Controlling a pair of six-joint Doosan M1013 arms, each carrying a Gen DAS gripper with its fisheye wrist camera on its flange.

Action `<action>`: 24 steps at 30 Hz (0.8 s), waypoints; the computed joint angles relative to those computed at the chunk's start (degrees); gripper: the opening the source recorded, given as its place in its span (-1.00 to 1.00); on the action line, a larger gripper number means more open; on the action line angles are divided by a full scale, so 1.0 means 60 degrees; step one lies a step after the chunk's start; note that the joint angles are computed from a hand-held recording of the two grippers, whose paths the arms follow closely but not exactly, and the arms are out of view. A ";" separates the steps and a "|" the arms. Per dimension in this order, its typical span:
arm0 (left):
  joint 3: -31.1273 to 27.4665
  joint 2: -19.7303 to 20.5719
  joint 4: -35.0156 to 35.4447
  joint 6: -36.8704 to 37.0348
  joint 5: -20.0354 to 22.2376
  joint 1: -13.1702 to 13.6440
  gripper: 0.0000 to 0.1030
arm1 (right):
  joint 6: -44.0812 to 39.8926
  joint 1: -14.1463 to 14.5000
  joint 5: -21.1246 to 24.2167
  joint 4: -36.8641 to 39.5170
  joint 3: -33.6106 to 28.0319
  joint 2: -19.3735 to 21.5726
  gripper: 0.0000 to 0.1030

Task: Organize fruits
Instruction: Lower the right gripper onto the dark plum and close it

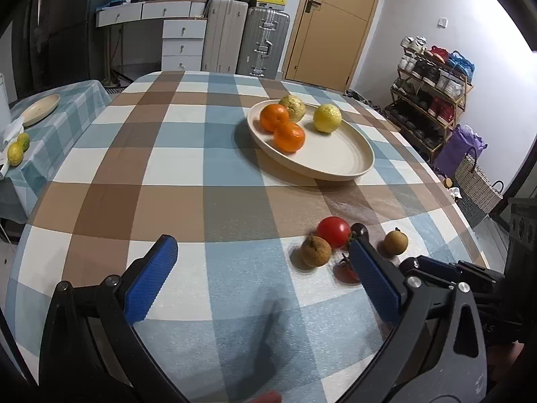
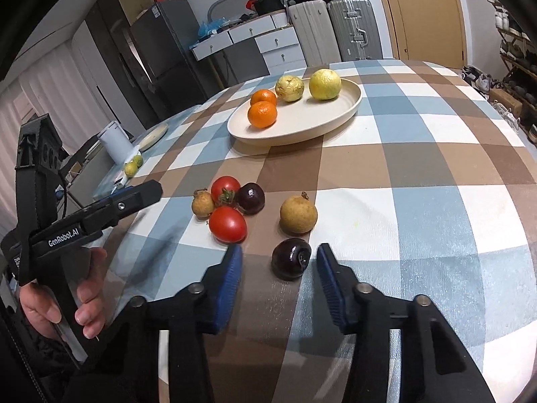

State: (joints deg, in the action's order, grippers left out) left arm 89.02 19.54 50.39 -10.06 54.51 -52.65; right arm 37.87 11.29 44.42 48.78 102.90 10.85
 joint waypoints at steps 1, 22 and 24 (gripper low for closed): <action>0.0012 -0.0006 -0.0008 -0.0006 0.0013 0.0011 0.98 | 0.0044 0.0004 0.0023 -0.0040 -0.0018 0.0021 -0.18; -0.0005 0.0031 -0.0278 0.0198 0.0013 0.0103 0.98 | -0.0439 -0.0229 0.0352 0.0649 0.0012 0.0079 -0.57; -0.0033 0.0046 -0.0395 0.0308 -0.0021 0.0123 0.98 | -0.0555 -0.0252 0.0363 0.0761 0.0030 0.0058 -0.57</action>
State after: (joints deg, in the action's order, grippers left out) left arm 88.83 19.82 48.02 -8.21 54.38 -51.91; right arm 34.54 9.77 46.60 53.35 103.08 11.19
